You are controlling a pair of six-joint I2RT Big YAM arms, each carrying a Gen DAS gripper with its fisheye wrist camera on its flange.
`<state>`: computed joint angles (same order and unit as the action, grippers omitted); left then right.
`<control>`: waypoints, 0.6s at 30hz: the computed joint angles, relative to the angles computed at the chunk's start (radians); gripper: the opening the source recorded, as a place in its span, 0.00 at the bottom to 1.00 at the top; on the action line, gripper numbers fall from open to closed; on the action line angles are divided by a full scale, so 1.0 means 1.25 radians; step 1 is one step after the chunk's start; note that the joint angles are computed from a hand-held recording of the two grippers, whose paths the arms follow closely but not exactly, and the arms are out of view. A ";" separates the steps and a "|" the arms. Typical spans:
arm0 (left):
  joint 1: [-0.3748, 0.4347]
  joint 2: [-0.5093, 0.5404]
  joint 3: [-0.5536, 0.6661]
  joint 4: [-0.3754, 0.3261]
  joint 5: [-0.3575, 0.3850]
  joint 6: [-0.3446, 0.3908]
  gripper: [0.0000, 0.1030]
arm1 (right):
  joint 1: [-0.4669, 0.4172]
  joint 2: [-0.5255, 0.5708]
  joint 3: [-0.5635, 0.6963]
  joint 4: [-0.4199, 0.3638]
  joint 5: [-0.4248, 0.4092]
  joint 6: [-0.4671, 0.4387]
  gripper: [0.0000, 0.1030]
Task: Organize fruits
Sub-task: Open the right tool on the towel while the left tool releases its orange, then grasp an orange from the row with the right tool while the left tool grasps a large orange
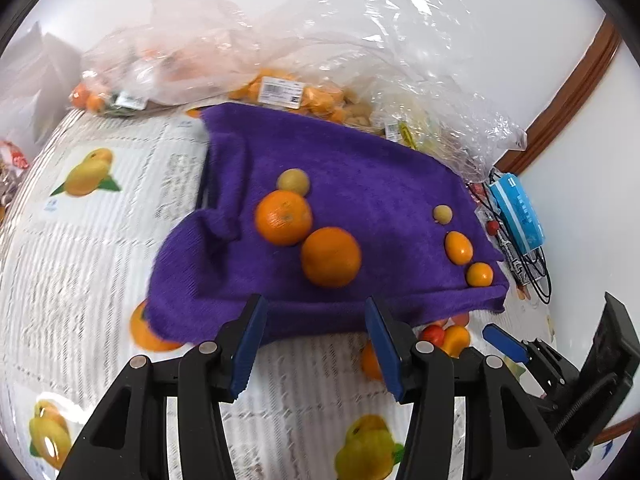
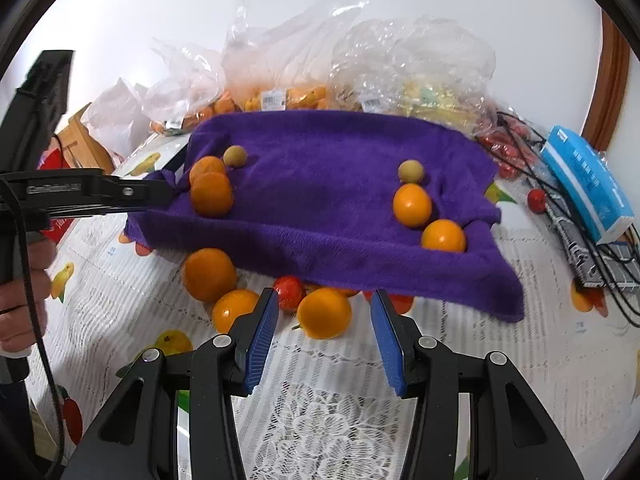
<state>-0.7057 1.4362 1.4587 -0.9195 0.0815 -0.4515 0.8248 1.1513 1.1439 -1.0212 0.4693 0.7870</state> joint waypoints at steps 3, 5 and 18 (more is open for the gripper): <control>0.008 -0.016 -0.022 -0.001 0.003 -0.005 0.48 | -0.002 0.010 -0.004 0.002 -0.012 0.008 0.46; 0.011 -0.021 -0.029 -0.006 0.001 -0.006 0.48 | -0.007 0.015 -0.008 0.004 -0.018 0.015 0.46; 0.012 -0.036 -0.062 -0.011 0.003 0.002 0.48 | -0.025 0.023 -0.033 0.043 -0.030 0.031 0.40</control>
